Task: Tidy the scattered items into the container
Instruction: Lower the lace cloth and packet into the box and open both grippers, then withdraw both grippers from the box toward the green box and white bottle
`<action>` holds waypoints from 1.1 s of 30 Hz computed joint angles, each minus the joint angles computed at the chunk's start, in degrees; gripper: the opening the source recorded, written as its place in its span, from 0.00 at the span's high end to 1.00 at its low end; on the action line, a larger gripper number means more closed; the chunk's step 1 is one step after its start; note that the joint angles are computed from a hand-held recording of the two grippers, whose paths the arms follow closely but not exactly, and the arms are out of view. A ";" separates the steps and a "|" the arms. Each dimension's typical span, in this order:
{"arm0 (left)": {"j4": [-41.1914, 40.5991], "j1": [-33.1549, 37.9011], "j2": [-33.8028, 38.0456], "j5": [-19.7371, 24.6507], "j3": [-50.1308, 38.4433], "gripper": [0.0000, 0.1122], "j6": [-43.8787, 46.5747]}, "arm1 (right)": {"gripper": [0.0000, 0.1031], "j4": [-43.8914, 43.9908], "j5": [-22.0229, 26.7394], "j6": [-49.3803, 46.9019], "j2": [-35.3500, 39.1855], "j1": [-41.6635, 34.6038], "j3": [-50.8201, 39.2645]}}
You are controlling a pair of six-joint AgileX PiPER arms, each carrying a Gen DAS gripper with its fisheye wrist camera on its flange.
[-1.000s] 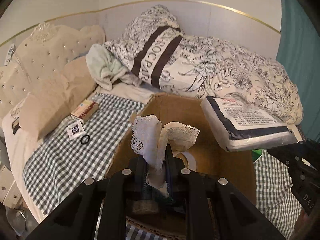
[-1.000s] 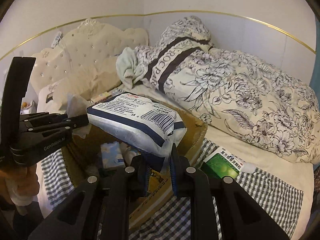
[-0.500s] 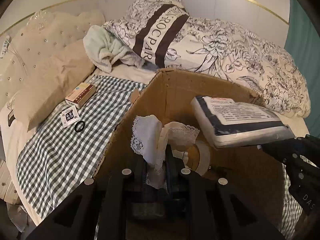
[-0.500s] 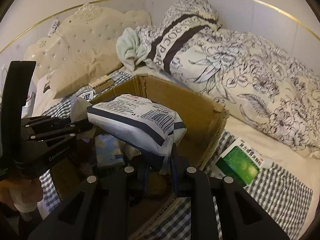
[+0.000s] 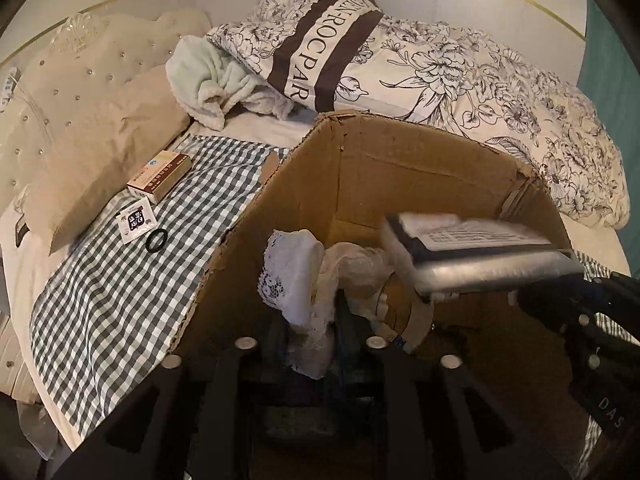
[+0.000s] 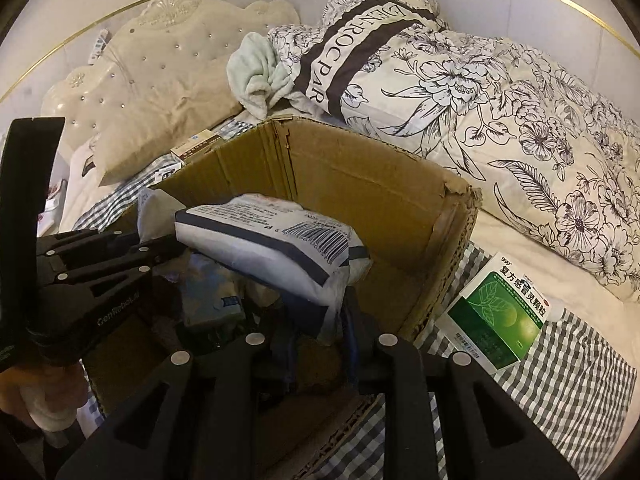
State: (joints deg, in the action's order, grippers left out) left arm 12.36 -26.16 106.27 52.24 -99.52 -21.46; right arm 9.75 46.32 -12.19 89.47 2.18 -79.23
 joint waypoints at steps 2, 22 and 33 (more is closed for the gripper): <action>-0.79 0.35 -0.45 -0.03 -0.03 0.54 0.06 | 0.57 0.78 -0.20 -0.12 -0.47 -0.38 0.33; 4.88 -3.31 -9.26 1.92 -0.09 0.13 -7.06 | 0.22 6.39 -1.70 -3.72 -13.79 -4.87 5.69; 9.82 -10.95 -11.55 2.67 -2.02 0.08 -11.35 | 0.05 20.88 3.38 -20.35 -21.82 -21.25 8.21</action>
State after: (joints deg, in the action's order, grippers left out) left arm 22.18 -37.11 94.72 54.92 -101.53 -32.81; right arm 30.64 49.70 -32.54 67.65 -19.06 -71.02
